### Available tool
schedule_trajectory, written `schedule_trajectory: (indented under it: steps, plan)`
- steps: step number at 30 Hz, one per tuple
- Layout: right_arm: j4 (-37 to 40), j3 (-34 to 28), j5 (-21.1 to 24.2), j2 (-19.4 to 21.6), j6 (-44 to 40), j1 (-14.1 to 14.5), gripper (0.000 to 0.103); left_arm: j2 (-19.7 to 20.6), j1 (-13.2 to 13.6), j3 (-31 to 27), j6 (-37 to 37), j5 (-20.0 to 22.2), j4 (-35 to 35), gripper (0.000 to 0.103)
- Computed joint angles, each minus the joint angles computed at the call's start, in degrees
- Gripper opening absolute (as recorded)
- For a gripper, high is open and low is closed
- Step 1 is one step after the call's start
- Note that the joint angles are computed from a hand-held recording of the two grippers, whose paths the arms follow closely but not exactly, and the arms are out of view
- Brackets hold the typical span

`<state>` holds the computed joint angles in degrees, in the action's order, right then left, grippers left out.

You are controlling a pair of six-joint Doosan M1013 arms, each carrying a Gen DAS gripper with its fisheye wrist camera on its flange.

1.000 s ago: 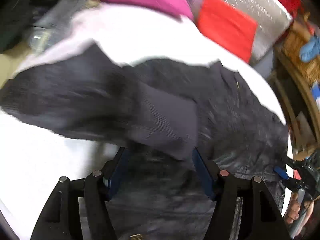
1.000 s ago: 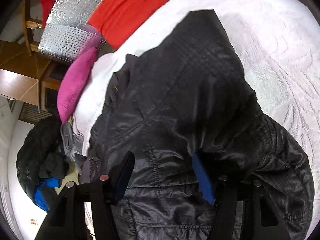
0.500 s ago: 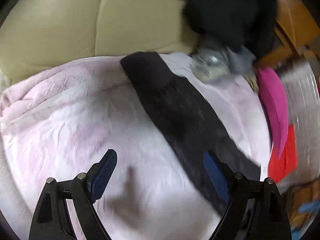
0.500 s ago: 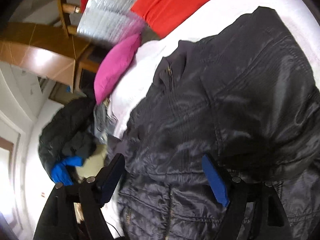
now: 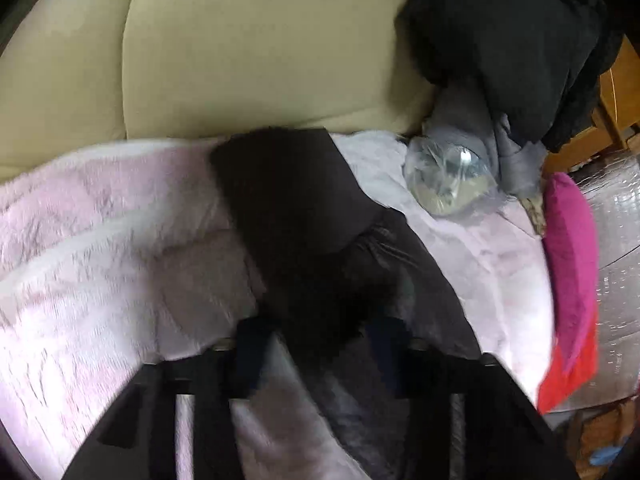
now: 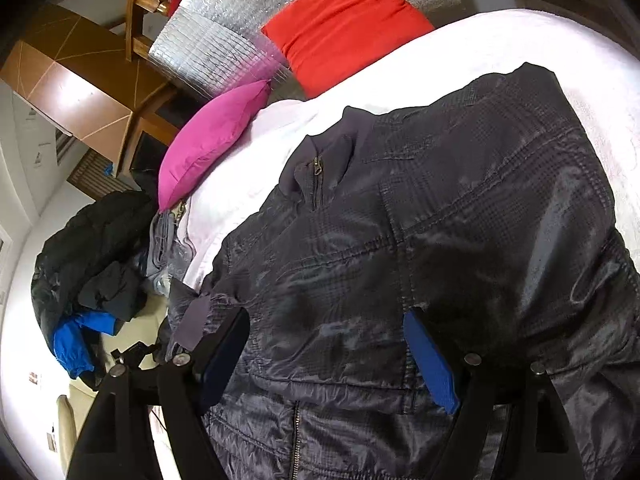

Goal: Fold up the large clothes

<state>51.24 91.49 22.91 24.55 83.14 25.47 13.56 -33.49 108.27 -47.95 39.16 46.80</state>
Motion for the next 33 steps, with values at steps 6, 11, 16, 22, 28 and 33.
schedule_trajectory:
  steps: [6,11,16,22,28,33]
  plan:
    - [-1.6,1.1,-3.2,-1.0,2.7,-0.2,0.082,0.5,-1.6,-3.9,7.2,6.7,1.6,0.016]
    - [2.6,2.8,-5.1,-2.4,1.1,-1.0,0.082,1.0,-4.6,-11.0,17.8,13.1,3.7,0.014]
    - [9.8,5.1,-6.8,-4.0,-1.7,-2.2,0.082,3.4,-9.2,-20.3,29.7,16.1,7.1,0.013]
    - [26.2,8.4,-7.0,-6.2,-12.5,-4.8,0.082,11.0,-15.0,-35.7,50.5,15.1,4.1,0.013]
    - [41.3,11.4,-5.1,-8.1,-24.4,-7.4,0.082,21.8,-19.1,-52.9,70.9,14.3,-7.2,0.013]
    - [50.1,13.3,-2.8,-9.1,-31.3,-9.0,0.082,31.4,-20.9,-68.0,86.0,16.6,-20.9,0.015]
